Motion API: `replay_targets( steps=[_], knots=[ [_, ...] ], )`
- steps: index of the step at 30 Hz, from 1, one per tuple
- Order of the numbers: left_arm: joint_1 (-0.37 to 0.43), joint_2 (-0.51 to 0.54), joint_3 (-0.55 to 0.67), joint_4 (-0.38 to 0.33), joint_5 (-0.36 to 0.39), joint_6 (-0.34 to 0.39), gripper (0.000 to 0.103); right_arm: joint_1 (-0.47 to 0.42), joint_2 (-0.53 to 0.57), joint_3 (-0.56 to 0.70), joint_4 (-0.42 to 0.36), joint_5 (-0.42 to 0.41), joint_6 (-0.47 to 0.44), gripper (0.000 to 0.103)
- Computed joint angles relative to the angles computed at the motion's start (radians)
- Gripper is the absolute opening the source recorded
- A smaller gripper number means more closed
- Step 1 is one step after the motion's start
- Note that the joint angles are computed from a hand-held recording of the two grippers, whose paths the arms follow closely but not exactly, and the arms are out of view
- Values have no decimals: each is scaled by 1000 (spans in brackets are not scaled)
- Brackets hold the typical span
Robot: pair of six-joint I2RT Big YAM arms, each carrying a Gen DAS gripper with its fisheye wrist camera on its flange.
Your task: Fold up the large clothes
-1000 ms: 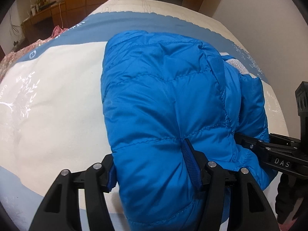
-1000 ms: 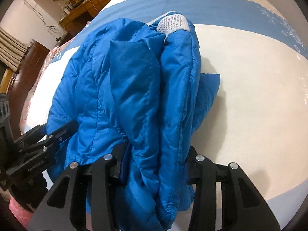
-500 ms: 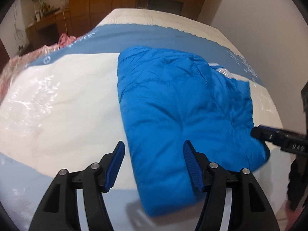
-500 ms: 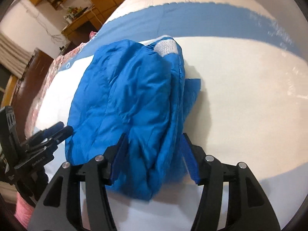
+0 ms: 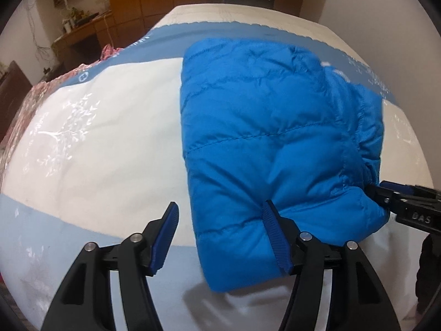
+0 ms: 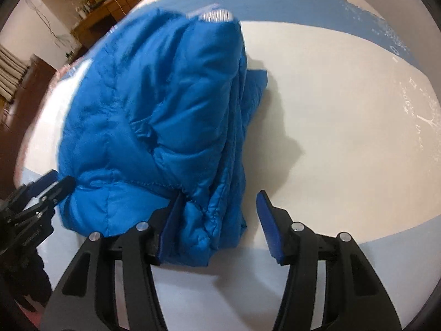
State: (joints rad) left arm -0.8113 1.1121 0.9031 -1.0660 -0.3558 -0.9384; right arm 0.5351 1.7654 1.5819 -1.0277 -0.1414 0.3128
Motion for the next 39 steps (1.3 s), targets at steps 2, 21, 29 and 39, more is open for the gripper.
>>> replay_targets(
  steps=[2, 21, 29, 39],
  knots=[
    [-36, -22, 15, -45, -38, -28, 64, -13, -67, -46, 16, -5, 4, 72],
    [-385, -64, 179, -436, -196, -440, 93, 126, -299, -128, -106, 160, 21, 96],
    [-487, -104, 216, -462, -220, -539, 93, 166, -356, -141, -111, 182, 35, 96],
    [-551, -98, 253, -575, -273, -635, 93, 174, -385, -136, -122, 196, 36, 96]
  ],
)
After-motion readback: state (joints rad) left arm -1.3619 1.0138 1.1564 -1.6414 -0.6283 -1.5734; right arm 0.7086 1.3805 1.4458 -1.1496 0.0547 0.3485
